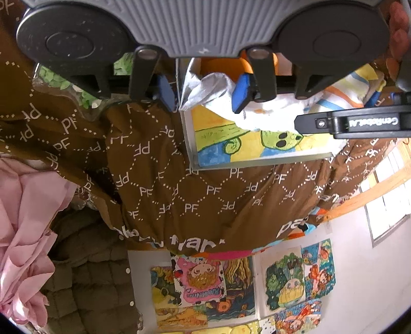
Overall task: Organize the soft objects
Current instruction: 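Lift both open grippers away from the tray toward the loose items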
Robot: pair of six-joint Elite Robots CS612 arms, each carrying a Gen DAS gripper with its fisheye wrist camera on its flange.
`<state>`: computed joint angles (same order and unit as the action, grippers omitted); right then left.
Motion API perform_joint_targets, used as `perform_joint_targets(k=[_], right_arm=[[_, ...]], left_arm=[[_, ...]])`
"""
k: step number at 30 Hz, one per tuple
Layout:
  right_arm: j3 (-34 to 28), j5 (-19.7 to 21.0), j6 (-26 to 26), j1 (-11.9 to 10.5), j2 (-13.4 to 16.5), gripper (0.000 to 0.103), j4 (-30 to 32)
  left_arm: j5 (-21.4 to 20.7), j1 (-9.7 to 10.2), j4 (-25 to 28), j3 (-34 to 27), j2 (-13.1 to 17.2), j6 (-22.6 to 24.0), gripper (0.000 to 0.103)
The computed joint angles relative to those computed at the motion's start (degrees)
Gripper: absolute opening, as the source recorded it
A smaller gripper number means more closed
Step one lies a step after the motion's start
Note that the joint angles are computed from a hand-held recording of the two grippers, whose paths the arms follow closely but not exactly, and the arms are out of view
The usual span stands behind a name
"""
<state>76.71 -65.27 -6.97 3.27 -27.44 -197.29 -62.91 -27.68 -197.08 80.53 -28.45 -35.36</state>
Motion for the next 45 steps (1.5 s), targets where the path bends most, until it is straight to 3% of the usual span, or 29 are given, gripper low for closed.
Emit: perform_joint_targets(k=[11, 17, 28, 35, 45], right_arm=[[4.5, 2.8, 4.7, -2.1, -2.8, 0.087, -6.2], [8.2, 5.0, 6.0, -3.3, -4.9, 0.098, -11.2], [15.0, 7.2, 5.8, -5.2, -8.3, 0.103, -17.5], [19.3, 9.1, 4.8, -6.1, -9.8, 0.103, -20.2], [25.9, 8.5, 3.6, -7.4, -11.9, 0.103, -22.8]], left_arm=[[7.2, -2.64, -3.7, 5.6, -3.4, 0.3, 0.093], [10.3, -4.52, -8.3, 9.5, -5.2, 0.1, 0.100], [13.2, -8.44, -16.0, 16.7, -7.6, -0.8, 0.102], [15.0, -10.95, -19.7, 19.8, -8.3, 1.0, 0.102], [17.7, -14.38, -24.8, 24.5, -8.2, 4.1, 0.102]])
